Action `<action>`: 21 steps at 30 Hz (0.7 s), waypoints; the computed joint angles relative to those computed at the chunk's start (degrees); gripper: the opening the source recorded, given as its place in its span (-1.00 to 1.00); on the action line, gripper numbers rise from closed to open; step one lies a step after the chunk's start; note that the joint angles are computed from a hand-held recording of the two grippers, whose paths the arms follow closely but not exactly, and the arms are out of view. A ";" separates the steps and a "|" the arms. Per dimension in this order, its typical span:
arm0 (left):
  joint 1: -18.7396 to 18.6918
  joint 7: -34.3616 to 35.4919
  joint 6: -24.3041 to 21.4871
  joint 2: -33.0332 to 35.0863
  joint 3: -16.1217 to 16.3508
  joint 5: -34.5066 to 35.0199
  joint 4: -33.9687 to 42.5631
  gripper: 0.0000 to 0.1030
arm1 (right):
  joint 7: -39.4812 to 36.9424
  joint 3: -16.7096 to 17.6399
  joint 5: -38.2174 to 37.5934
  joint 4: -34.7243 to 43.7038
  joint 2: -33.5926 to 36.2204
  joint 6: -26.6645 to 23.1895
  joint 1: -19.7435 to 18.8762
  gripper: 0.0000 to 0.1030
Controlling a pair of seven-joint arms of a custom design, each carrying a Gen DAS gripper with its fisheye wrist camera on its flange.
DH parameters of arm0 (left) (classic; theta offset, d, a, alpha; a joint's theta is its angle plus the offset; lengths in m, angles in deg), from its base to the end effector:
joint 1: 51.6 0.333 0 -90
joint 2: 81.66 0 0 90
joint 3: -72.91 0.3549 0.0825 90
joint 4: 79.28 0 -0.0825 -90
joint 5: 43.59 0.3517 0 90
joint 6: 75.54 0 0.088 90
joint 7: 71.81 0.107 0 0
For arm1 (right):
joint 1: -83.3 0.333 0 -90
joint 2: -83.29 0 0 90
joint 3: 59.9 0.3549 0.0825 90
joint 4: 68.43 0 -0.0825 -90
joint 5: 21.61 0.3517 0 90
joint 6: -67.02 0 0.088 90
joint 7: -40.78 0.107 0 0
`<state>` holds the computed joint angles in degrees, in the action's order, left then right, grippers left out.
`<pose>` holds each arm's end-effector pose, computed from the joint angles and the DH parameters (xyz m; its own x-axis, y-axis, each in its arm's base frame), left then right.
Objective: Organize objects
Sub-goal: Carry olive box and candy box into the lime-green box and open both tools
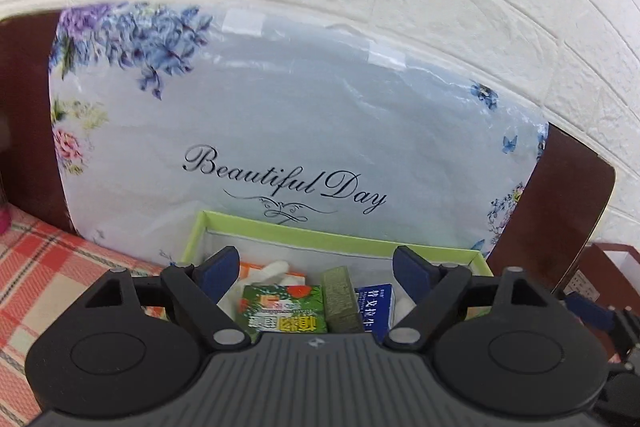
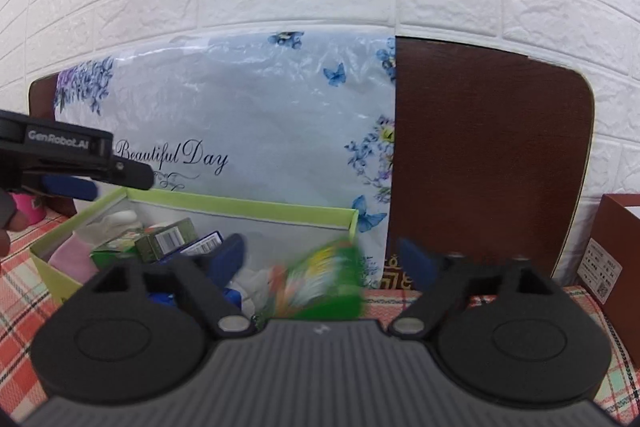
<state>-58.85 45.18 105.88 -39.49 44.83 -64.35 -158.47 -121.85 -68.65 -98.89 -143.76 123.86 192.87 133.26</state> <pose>0.7118 -0.2990 0.4752 -0.5057 -0.8347 0.2182 -0.4751 0.0583 -0.8780 0.5734 0.5035 0.4115 -0.3082 -0.9513 0.0078 -0.3196 0.0958 -0.9427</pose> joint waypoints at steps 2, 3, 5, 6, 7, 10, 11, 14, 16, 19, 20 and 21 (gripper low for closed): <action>-0.46 -0.77 -0.80 -0.76 1.28 -0.13 -0.46 0.68 | 0.92 -0.32 -0.80 -0.44 -0.18 -0.79 0.64 0.93; -0.40 -1.14 -1.23 -1.10 1.48 -0.39 -0.74 0.68 | 1.10 -0.18 -0.73 -0.66 -0.42 -0.92 0.64 0.94; 0.67 -0.76 -1.31 -1.77 0.32 -0.90 -1.92 0.68 | 1.36 0.14 -0.60 -0.97 -0.74 -1.32 0.74 0.96; 0.99 -0.50 -1.03 -2.14 -0.01 -1.06 -2.56 0.68 | 1.17 0.30 -0.62 -1.08 -0.91 -1.45 0.80 0.97; 1.28 -0.20 -0.41 -2.64 -0.33 -1.19 -3.52 0.68 | 0.86 0.44 -0.75 -1.22 -1.10 -1.55 0.90 0.99; 3.58 1.07 1.03 -4.12 -3.20 -1.54 -6.60 0.68 | 0.05 0.81 -1.18 -1.65 -1.71 -2.42 1.48 1.00; 4.46 1.39 1.27 -4.70 -4.26 -1.70 -7.69 0.68 | -0.08 0.99 -1.22 -1.85 -1.98 -2.68 1.64 1.00; 6.45 1.76 1.70 -6.76 -6.38 -2.26 -10.87 0.68 | 0.42 1.58 -1.38 -2.91 -3.14 -3.29 2.01 1.00; 7.23 1.62 1.61 -8.35 -6.89 -2.72 -12.88 0.68 | 1.41 2.07 -1.62 -4.01 -4.21 -3.58 2.19 1.00; 7.83 1.06 1.81 -10.92 -6.89 -3.60 -16.07 0.68 | 3.09 3.01 -2.36 -6.11 -6.12 -4.03 2.47 1.00; 7.76 0.79 1.65 -11.95 -6.48 -3.80 -17.18 0.68 | 3.37 3.44 -2.55 -6.76 -6.73 -4.14 2.48 1.00; 7.27 0.36 1.43 -13.01 -5.58 -3.96 -18.18 0.68 | 3.51 3.89 -2.71 -7.39 -7.33 -4.25 2.46 1.00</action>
<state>-51.58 45.54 107.30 -52.50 39.25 -68.31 -176.64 -118.33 -64.76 -101.61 -151.14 116.53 188.62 135.72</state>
